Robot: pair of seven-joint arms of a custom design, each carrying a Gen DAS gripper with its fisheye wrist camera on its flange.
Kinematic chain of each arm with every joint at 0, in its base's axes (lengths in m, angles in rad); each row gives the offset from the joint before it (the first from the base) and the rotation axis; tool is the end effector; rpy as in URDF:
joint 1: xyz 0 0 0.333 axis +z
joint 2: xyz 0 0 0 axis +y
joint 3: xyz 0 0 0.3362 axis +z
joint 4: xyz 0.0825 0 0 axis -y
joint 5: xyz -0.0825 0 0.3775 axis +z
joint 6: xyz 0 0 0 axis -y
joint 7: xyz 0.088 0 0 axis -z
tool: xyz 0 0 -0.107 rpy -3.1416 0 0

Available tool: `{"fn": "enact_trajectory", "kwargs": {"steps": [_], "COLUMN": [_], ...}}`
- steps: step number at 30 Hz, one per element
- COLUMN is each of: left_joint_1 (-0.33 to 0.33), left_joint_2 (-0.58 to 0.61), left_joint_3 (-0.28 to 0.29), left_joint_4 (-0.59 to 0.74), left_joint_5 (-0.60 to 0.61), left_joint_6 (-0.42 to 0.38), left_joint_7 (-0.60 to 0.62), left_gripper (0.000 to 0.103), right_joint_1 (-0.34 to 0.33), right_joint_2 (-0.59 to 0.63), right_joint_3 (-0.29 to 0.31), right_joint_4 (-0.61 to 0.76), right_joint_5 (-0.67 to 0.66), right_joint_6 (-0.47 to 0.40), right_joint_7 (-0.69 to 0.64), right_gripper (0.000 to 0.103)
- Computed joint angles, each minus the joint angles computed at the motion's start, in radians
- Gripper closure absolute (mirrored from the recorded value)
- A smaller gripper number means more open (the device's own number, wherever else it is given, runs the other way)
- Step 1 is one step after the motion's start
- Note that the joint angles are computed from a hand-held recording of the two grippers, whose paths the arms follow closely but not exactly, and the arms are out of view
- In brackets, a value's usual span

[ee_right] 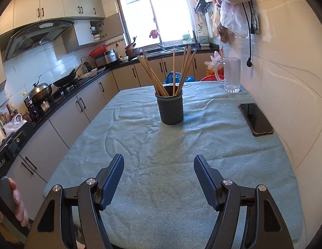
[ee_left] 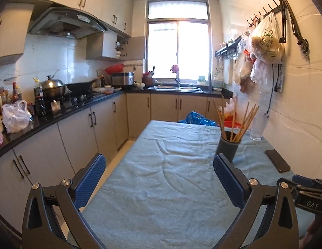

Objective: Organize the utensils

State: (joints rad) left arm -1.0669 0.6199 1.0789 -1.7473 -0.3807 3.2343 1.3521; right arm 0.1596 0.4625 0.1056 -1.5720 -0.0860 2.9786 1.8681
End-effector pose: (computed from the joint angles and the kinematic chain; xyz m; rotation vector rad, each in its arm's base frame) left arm 0.6778 -0.1324 0.5363 -1.5561 1.2926 -0.9296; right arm 0.7131 0.1827 0.5120 -1.6035 1.5868 -0.5741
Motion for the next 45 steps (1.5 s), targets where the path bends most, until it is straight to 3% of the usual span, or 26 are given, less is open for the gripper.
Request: {"fn": "enact_trajectory", "kwargs": {"steps": [4,8,15,18,29,41,45], "left_joint_1": [0.017,0.042,0.033,0.082,0.308,0.503,0.550], "left_joint_2": [0.019,0.046,0.130,0.096,0.083,0.137,0.152], "left_joint_3": [-0.011,-0.022,0.035,-0.045,-0.340,-0.560,-0.617], "left_joint_4": [0.022,0.085,0.160,0.191,0.397,0.593,0.639], "left_joint_5": [-0.014,0.011,0.112,0.176,0.312,0.385,0.414], "left_joint_6": [0.017,-0.048,-0.069,-0.079,-0.283,-0.435,-0.472], "left_joint_7": [0.005,-0.011,-0.095,-0.078,-0.050,-0.071,-0.089], "left_gripper": [0.000,0.000,0.000,0.000,0.000,0.000,0.000], "right_joint_1": [0.003,0.025,0.146,0.161,0.119,0.146,0.138], "right_joint_2": [0.028,0.050,0.047,0.058,0.088,0.146,0.170], "right_joint_3": [-0.003,-0.033,-0.235,-0.280,-0.267,-0.319,-0.311], "right_joint_4": [0.035,0.069,0.046,0.058,0.105,0.215,0.257], "right_joint_5": [0.002,-0.016,-0.155,-0.205,-0.275,-0.364,-0.382], "right_joint_6": [0.008,-0.006,0.070,0.089,0.067,0.002,-0.021], "right_joint_7": [0.009,0.040,0.271,0.348,0.413,0.472,0.471], "right_gripper": [0.028,0.028,0.026,0.025,0.024,0.022,0.021]}}
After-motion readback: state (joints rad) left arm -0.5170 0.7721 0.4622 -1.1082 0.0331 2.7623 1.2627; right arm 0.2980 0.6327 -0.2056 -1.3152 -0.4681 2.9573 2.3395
